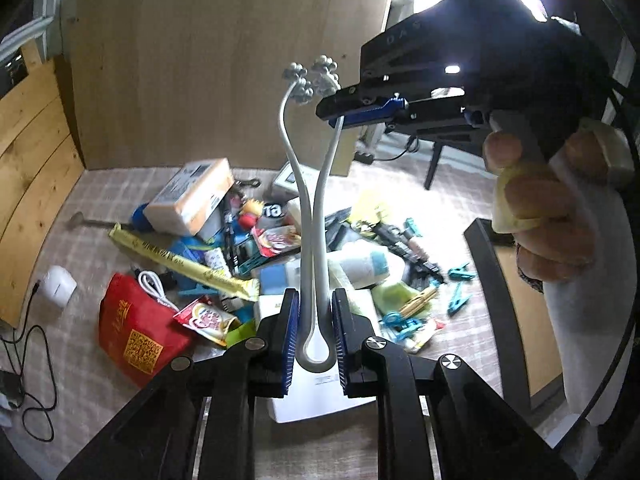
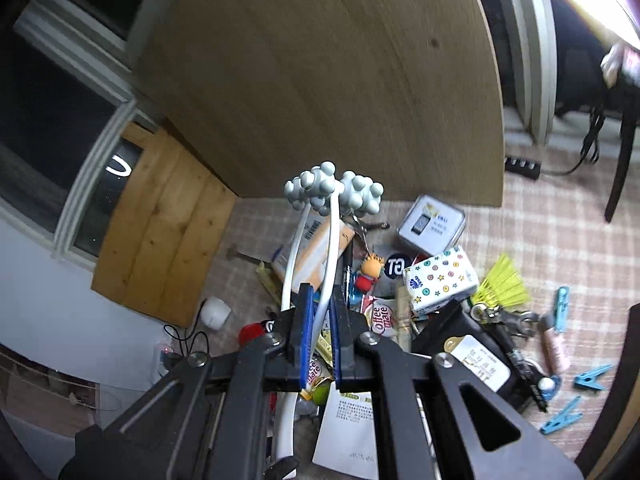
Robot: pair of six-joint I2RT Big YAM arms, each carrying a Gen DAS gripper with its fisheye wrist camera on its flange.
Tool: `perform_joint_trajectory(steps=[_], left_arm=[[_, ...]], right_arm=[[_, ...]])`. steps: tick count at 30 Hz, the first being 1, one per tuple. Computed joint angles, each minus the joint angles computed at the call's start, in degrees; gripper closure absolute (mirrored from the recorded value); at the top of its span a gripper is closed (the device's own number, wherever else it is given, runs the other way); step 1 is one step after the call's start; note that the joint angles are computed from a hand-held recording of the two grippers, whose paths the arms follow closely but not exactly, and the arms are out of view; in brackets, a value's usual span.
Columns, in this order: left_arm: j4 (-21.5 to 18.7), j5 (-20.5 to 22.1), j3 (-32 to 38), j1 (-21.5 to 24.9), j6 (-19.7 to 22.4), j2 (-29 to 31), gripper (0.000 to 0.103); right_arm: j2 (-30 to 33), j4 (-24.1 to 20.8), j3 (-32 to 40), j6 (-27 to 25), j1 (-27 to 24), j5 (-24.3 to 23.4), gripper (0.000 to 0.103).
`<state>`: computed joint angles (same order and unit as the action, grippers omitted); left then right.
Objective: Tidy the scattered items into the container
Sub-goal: 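Carry the white cable to the tray and open the left tool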
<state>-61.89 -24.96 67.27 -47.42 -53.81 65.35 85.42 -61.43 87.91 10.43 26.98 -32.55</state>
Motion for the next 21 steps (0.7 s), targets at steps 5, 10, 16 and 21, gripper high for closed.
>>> perform_joint_trajectory(steps=[5, 10, 16, 21], left_arm=[[0.6, -0.4, 3.2, -2.8, 0.8, 1.9, 0.087], [4.2, 2.3, 6.8, -5.5, 3.0, 6.7, 0.088], [7.9, 8.3, 15.1, -9.4, 7.4, 17.0, 0.087], [7.9, 14.1, 25.4, -12.1, 11.5, 26.8, 0.088]], right_arm=[[-4.1, -0.3, -1.8, -0.7, -1.8, 1.5, 0.095], [-9.4, -0.9, -6.9, -2.0, -8.6, 1.5, 0.095], [-14.8, -4.3, -13.3, -7.8, -22.0, 1.7, 0.095], [-17.2, -7.9, -17.0, -14.2, -36.1, 2.2, 0.094]])
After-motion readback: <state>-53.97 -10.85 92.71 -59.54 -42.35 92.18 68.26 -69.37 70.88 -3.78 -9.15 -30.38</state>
